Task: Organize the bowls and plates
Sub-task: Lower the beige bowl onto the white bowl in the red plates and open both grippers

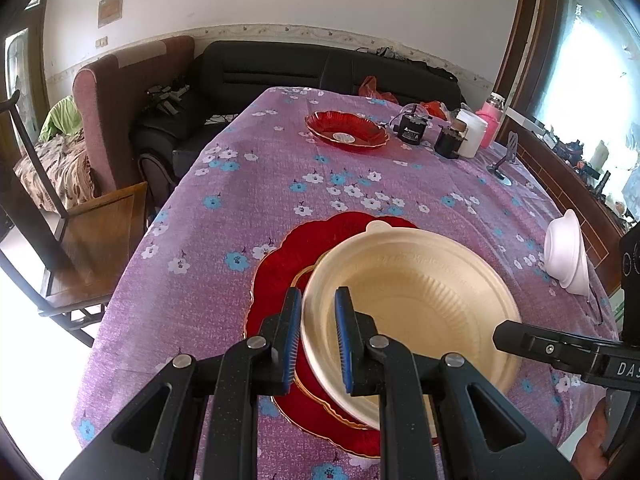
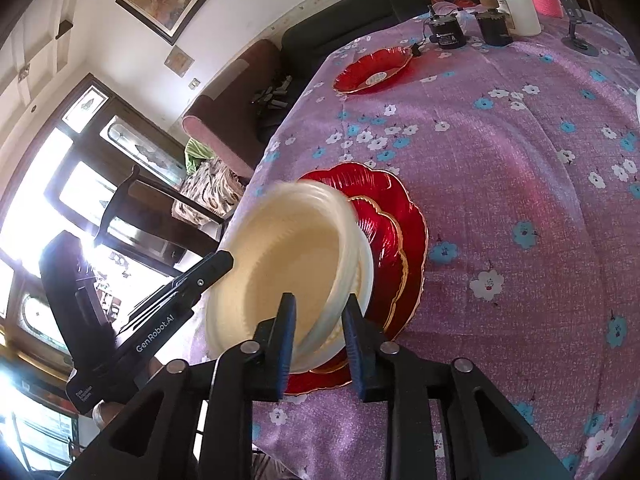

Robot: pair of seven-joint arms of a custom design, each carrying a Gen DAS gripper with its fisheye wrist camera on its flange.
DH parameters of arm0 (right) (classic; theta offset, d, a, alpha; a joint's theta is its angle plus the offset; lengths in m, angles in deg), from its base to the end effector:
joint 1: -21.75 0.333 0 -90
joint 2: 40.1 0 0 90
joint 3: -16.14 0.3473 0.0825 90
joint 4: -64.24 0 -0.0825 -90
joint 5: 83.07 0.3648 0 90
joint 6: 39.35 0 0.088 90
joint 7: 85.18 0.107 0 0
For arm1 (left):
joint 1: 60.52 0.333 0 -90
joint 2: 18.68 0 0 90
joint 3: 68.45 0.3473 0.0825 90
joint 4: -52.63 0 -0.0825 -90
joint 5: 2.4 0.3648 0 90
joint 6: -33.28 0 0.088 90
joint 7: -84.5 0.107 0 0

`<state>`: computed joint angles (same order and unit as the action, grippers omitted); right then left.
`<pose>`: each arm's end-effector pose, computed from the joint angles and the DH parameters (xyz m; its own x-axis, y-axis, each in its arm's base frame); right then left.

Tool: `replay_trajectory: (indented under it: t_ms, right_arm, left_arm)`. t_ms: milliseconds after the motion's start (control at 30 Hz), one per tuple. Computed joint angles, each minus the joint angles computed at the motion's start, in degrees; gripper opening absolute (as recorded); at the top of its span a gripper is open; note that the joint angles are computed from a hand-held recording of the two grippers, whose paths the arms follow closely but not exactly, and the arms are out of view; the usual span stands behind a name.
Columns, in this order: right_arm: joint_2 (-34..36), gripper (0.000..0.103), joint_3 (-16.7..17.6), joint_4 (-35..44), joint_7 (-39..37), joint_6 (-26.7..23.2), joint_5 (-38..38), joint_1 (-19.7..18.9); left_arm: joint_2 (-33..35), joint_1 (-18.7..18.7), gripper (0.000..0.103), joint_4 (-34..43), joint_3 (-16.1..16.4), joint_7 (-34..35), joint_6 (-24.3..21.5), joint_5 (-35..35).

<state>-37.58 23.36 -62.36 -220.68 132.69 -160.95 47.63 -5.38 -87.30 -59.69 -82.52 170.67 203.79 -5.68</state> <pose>0.4091 0.3503 0.4480 -0.2097 -0.7815 -0.5876 -0.6821 0.5475 -0.4847 0.4964 -0.4065 0.4967 -0.5791 -0.8014 0.1494 -0.6369 0.3305 -0.6965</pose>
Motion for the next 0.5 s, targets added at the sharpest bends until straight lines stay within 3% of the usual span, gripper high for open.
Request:
replay_trajectory:
  t_ms: [200, 500]
  right_arm:
    - [-0.92, 0.033, 0.29, -0.41, 0.17, -0.99, -0.29, -0.01]
    - [-2.79, 0.035, 0.86, -1.44, 6.6, -1.42, -5.87, -0.64]
  left_arm:
    - [-0.41, -0.09, 0.015, -0.3, 0.24, -0.51, 0.25, 0.11]
    - [-1.79, -0.2, 0.015, -1.51, 0.37, -1.39, 1.33, 0.73]
